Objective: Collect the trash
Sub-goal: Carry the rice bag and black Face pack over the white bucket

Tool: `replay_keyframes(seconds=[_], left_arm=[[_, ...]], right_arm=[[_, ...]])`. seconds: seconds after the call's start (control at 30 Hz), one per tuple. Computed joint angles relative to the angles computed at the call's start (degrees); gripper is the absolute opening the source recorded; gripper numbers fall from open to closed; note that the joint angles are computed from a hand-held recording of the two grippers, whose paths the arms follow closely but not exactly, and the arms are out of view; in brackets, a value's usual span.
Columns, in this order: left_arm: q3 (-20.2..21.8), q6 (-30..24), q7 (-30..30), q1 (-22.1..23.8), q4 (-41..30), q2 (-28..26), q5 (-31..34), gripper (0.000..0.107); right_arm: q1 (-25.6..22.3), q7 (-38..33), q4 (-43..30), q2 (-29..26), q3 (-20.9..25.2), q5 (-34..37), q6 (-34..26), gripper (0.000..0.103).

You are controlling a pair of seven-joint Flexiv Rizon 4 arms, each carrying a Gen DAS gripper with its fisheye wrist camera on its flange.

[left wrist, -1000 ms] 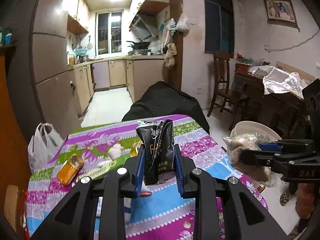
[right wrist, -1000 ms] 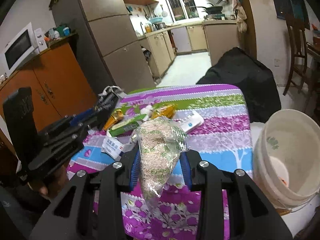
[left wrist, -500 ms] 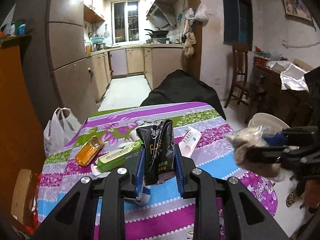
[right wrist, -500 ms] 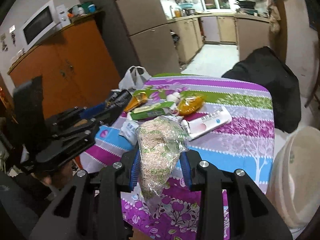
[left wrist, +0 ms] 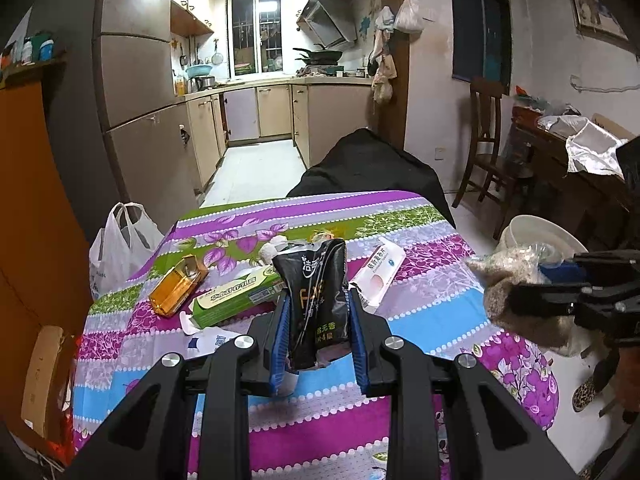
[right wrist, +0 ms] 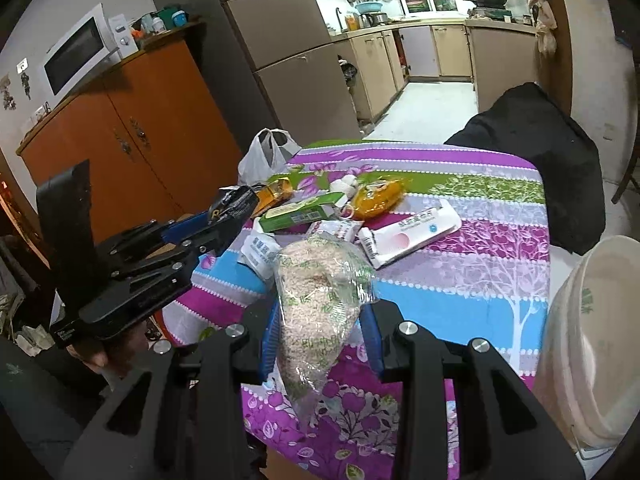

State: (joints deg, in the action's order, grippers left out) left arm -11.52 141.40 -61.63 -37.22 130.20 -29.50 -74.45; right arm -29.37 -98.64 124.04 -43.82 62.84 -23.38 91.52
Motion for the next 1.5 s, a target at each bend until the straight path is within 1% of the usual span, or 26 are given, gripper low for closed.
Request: replay_keyframes(seconds=[0.1,0.17,0.53,0.83,0.93,1.07,1.13,1.23,1.37,1.5], left_arm=[[-0.15,0.09,0.33,-0.16,-0.3,-0.16,-0.46,0.028],[-0.08,0.0,-0.16,0.03,0.04,-0.02,-0.19,0.028],[0.04,-0.42,-0.58,0.17,0.34,0.04,-0.15,0.028],[0.62,-1.45,-2.17,0.81,1.17,0.15,1.35,0.028],[1.1,-1.9,-1.44,1.08,0.85,-0.05,2.16,0.028],[1.71,-2.9,2.25,1.68,-1.17,-1.41,2.95,0.028],[1.94,-3.83,4.35,2.09,-2.77,-2.34,3.24,0.028],[2.41,-5.6,7.07,3.05,-5.4,-3.74,4.64,0.028],[3.22,-9.28,12.17,3.98,-10.68,-5.44,5.66,0.028],[3.69,-11.08,19.96,3.22,-17.85,-8.02,3.04,0.028]], right_arm=[[-0.26,0.0,-0.21,0.34,-0.1,0.22,-0.59,0.034],[0.36,-0.06,-0.22,0.99,-0.9,0.64,-0.35,0.034],[2.11,-1.43,-1.01,0.77,-1.95,3.28,-1.61,0.034],[2.84,-3.08,-1.53,1.39,-1.89,5.87,-2.42,0.034],[3.73,-3.02,-1.7,2.36,-2.69,7.03,-2.27,0.034],[4.69,-2.33,-1.69,4.65,-3.85,8.48,-1.77,0.034],[4.58,-2.01,-2.18,5.59,-3.85,9.32,-2.84,0.034],[5.61,-2.06,-2.95,7.9,-5.09,11.22,-4.05,0.034],[7.14,-2.43,-4.04,11.08,-7.15,14.11,-4.58,0.034],[8.24,-2.59,-5.21,13.95,-9.62,17.28,-4.57,0.034]])
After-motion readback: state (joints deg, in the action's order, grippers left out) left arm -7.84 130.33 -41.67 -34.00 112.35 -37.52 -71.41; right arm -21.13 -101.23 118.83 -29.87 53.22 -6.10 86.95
